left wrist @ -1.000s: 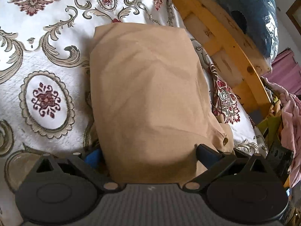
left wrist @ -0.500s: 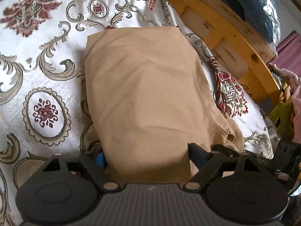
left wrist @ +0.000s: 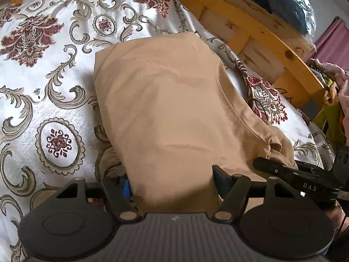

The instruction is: Fold large clothes

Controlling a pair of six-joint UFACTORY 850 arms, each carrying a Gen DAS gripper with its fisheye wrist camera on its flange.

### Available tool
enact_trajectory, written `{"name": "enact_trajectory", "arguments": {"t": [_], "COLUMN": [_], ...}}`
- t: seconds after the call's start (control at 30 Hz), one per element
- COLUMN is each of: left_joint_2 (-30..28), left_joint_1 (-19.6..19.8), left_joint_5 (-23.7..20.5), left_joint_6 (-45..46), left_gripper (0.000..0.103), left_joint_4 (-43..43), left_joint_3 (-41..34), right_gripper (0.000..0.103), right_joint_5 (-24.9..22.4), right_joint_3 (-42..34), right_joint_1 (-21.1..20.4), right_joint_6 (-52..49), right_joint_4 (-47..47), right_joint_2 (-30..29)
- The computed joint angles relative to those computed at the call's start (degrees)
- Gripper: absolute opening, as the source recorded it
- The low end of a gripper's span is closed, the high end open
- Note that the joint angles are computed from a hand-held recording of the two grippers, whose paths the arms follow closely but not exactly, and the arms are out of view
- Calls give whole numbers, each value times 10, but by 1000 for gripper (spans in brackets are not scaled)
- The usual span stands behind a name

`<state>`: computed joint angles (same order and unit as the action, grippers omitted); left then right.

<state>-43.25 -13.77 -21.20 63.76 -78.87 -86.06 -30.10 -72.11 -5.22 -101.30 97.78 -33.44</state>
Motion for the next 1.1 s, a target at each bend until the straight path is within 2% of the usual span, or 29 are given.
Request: {"name": "enact_trajectory", "arguments": {"t": [0.37, 0.5, 0.63, 0.73, 0.8, 0.87, 0.97, 1.07, 1.1], "left_joint_2": [28, 27, 10, -5, -16, -29, -50, -62, -64], "left_joint_1": [1, 7, 17, 26, 34, 41, 48, 52, 51], "left_joint_5": [7, 2, -22, -44, -69, -89, -116, -131, -131], "left_joint_6": [85, 73, 33, 40, 49, 45, 45, 38, 35], "left_gripper": [65, 64, 67, 74, 82, 89, 95, 95, 92], "left_joint_4": [-75, -61, -41, -58, -71, -72, -88, -104, -103], "left_joint_3": [33, 32, 21, 17, 11, 1, -15, -27, -30], "right_gripper": [12, 12, 12, 19, 35, 45, 50, 51, 51], "right_joint_5": [-24, -20, -10, 6, 15, 15, -6, -33, -39], "right_joint_3": [20, 13, -1, -10, -13, -23, -35, -52, -57], "right_joint_1": [9, 18, 19, 18, 13, 7, -4, -13, -15], "right_joint_6": [-81, -75, -30, 10, 32, 87, 141, 185, 197], "right_joint_4": [55, 46, 24, 8, 0, -32, -57, -78, -81], "right_joint_2": [18, 15, 3, -4, -9, -20, -38, -56, -60]}}
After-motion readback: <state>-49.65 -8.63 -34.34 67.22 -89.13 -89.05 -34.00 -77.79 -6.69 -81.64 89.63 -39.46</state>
